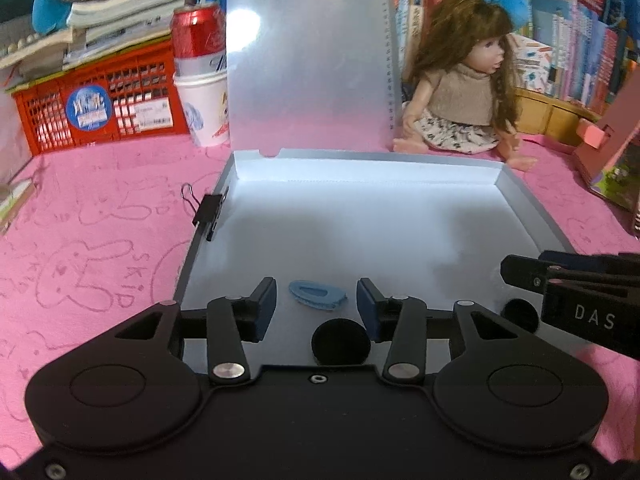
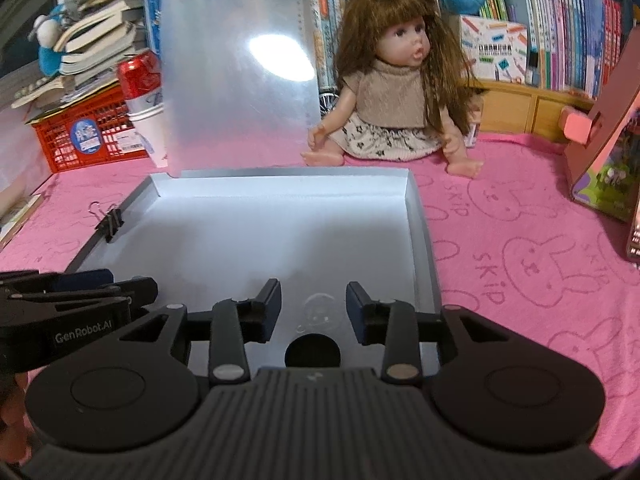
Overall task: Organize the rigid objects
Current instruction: 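Open both tools to release the clip and dome inside the box, then withdraw both tools from the box toward the brown nut and black disc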
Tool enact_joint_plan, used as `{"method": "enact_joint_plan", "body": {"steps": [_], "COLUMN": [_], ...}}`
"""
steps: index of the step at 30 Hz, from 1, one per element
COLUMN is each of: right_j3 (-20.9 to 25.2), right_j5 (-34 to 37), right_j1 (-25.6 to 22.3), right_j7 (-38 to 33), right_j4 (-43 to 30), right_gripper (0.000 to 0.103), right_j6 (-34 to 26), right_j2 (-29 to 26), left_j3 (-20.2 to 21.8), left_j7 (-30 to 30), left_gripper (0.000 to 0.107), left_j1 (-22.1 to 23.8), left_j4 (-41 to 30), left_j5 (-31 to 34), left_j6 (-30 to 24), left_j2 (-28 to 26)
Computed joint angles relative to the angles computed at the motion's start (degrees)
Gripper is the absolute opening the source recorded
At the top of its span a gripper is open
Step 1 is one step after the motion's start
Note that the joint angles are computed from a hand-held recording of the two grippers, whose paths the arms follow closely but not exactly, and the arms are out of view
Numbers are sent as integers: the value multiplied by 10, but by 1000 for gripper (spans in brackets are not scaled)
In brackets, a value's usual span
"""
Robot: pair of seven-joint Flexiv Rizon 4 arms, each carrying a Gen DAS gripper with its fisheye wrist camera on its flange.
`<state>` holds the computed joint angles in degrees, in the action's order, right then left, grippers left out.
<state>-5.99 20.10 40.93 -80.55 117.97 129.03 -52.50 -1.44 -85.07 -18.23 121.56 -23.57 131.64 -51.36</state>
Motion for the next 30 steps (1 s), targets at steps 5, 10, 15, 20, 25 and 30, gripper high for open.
{"method": "enact_joint_plan", "body": {"steps": [5,10,15,20,25,30], "right_j3": [5,20,43,63,79,86], "right_j5": [7,16,18,24,27,44], "right_j1": [4,1,-7,-14,-18,-7], "right_j7": [-17,-38,-56,-66,-71,-91], "right_j4": [22,41,59,75,91,102], "right_gripper": [65,77,85,89,96,103], "right_j6": [38,78,123,162,205,260], "right_j2": [5,11,12,9,1,-18], "left_j3": [-3,-6,-10,-15,-14,-15], "left_j7": [-7,-11,-14,-20,-24,-30], "left_gripper": [52,67,75,78,79,81], "left_j1": [2,2,2,5,2,-2], "left_j4": [29,57,84,108,131,156], "left_j5": [22,40,52,59,64,64], "left_j6": [36,75,118,148,184,227], "left_j2": [13,22,28,28,23,14]}}
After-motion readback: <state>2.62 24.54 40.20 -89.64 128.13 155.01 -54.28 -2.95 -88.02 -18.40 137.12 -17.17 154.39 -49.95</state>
